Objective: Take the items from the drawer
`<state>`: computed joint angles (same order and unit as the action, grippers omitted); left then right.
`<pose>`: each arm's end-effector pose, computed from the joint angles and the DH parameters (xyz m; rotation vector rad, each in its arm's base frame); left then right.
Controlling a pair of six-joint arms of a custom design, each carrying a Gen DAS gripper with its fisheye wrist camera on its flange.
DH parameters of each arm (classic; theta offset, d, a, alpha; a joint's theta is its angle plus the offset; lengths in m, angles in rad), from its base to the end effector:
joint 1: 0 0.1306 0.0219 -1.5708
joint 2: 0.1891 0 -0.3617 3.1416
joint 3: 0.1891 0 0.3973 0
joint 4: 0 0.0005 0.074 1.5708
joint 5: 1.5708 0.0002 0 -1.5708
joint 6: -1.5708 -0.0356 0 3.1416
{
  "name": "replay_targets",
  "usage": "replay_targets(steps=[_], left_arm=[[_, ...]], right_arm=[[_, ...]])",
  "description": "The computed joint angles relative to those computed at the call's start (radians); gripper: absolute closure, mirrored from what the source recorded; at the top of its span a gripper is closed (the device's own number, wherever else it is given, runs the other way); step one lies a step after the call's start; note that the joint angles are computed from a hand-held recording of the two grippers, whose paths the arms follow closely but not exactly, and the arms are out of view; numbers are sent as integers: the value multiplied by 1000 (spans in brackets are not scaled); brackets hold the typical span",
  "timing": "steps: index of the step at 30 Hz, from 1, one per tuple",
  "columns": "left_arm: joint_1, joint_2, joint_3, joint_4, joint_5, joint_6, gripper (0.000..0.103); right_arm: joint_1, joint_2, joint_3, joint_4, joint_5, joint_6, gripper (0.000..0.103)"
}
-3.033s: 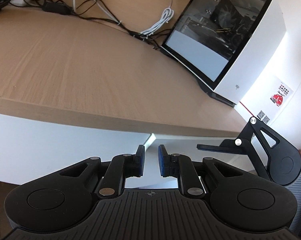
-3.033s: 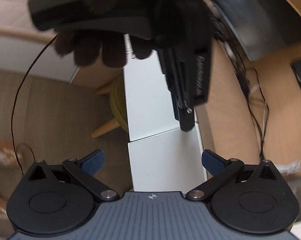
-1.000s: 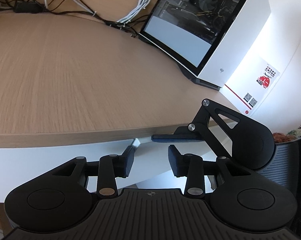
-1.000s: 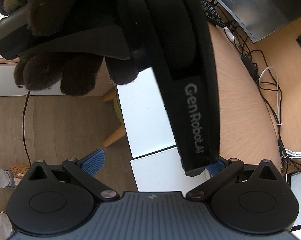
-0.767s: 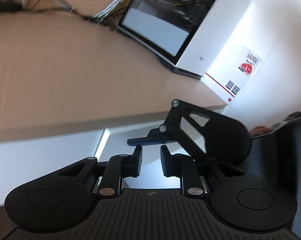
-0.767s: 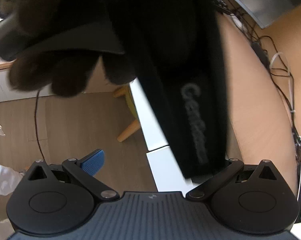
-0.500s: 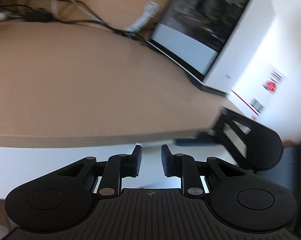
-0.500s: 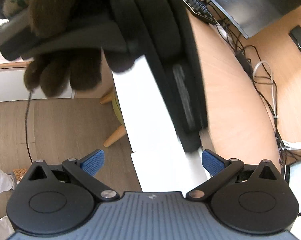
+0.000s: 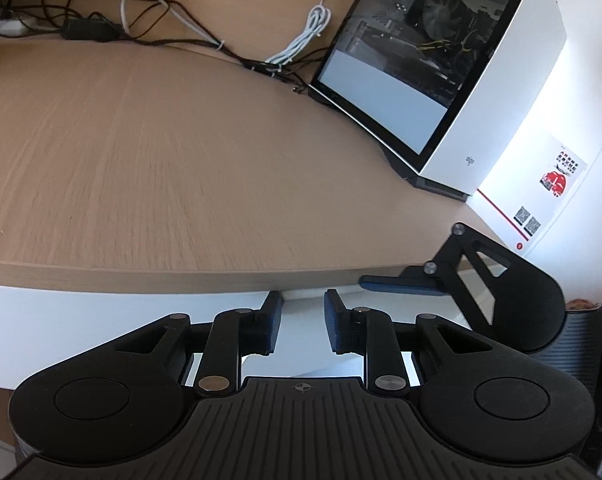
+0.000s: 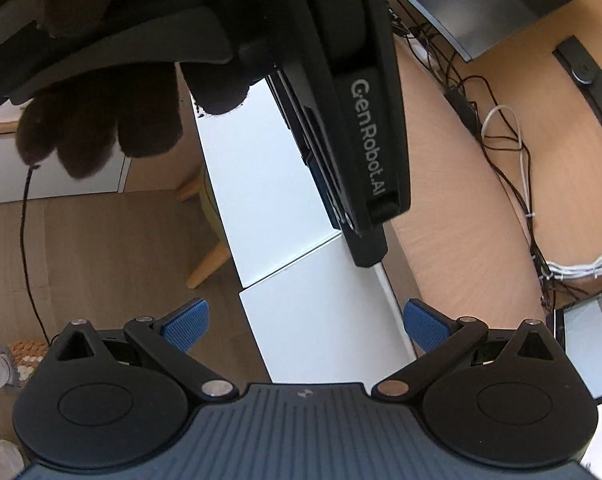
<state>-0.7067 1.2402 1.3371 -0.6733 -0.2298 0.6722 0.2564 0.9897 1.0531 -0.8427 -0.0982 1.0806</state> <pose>0.3527 -0.2912 0.4677 -0.0988 2.1808 -0.5581 0.3455 0.0937 0.4130 -1.5029 1.8247 -0.2891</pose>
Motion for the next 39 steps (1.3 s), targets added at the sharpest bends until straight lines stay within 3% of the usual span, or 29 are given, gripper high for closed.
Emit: replay_targets(steps=[12, 20, 29, 30, 31, 32, 33, 35, 37, 39], left_arm=[[13, -3, -5, 18, 61, -53, 64], [17, -5, -10, 30, 81, -51, 59], [15, 4, 3, 9, 89, -72, 55], [17, 9, 8, -4, 138, -99, 75], [20, 6, -9, 30, 210, -90, 83], [7, 7, -14, 47, 227, -83, 81], [-8, 9, -12, 45, 226, -95, 80], [-38, 3, -21, 28, 159, -63, 79], [-59, -22, -47, 7, 67, 24, 79], [-81, -43, -55, -67, -63, 130, 79]], right_arm=[[9, -26, -54, 38, -30, 108, 0], [-4, 3, 12, -83, -52, 132, 0], [-4, -4, 17, -128, -64, 131, 0], [-4, -1, 26, -154, -73, 136, 0], [-1, 23, 55, -219, -68, 122, 0], [-1, 50, 77, -282, -70, 104, 0], [-3, 48, 67, -294, -67, 103, 0], [-3, -8, -4, -233, -53, 121, 0], [-10, -32, -29, -246, -57, 88, 0], [-13, -68, -68, -217, -46, 89, 0]])
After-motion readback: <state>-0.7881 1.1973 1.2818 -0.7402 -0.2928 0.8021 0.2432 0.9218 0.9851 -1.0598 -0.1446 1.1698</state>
